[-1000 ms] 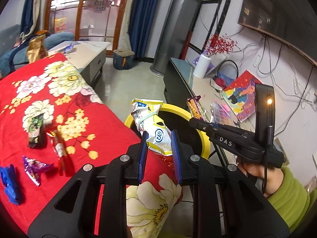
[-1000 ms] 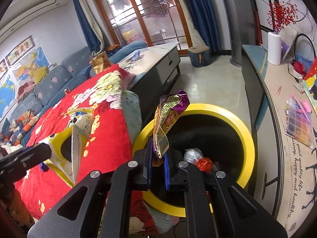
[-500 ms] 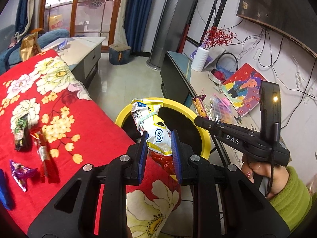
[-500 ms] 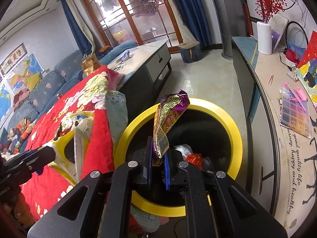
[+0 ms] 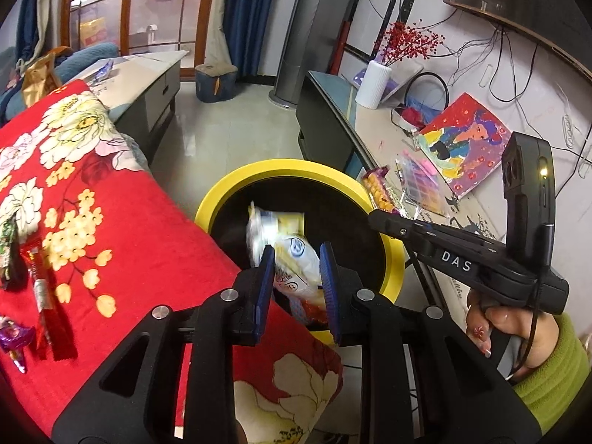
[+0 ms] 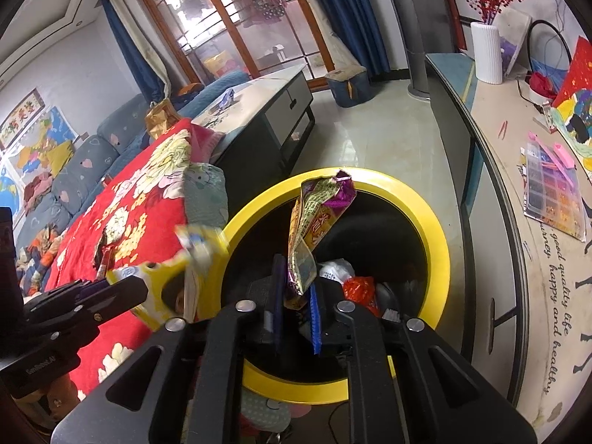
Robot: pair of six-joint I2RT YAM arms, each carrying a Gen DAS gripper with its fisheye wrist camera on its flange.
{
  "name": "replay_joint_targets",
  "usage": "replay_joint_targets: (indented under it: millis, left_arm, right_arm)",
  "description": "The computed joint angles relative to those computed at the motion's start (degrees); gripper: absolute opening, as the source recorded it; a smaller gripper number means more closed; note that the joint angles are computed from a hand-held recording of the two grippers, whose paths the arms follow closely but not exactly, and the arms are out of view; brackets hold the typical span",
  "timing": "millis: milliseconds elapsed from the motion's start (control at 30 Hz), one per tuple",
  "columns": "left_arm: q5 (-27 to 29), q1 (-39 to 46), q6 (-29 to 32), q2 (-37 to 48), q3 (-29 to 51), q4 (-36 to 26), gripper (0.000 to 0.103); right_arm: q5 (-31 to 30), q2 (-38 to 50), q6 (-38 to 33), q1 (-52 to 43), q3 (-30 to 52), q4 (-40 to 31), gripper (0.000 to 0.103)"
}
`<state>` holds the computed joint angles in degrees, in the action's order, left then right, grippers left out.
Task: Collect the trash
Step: 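Open both tools over the bin, dropping the gold wrapper and snack bag, then move both tools back to the bed toward the blue bag and red wrapper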
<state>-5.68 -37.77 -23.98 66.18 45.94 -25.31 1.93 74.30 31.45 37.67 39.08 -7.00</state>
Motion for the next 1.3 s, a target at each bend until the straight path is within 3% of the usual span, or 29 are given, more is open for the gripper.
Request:
replay_joint_targets:
  millis: [67,167,267,400,500,867,1300]
  left_arm:
    - [-0.26,0.03,0.06,0.47,0.08,0.47,0.021]
    - [-0.04,0.26,-0.44,-0.01,-0.29,0.83,0.044]
    - [0.03,0.97,-1.41,-1.62,-0.66,0.59,0.056]
    - [-0.96,1.51,-2.33,-5.91,-1.38,-0.75,0.079]
    - [-1.90,1.97,-3.65,-9.37,-2.23,-2.02,0.089]
    - [-9.47,3.19,-6.56,-20.73,-2.27,-10.13,0.092]
    - [-10.07,10.83,-5.42,-33.06,-2.92,-19.70,0.092]
  right_arm:
    - [-0.37,0.33,0.30,-0.57,-0.15,0.39,0.024]
    - [-0.58,0.13,0.43,-1.22,-0.80,0.88,0.033]
    - [-0.49,-0.63,0.49,-1.62,-1.37,1.11,0.039]
    - [0.65,-1.47,-0.03,-1.41,-1.40,0.85,0.043]
    - [1.60,-2.57,0.00,-0.66,-1.66,0.86,0.046]
    - [6.53,-3.63,-0.10,5.35,1.76,-1.18,0.055]
    - [10.88,1.01,-0.33,15.48,8.91,-3.01,0.062]
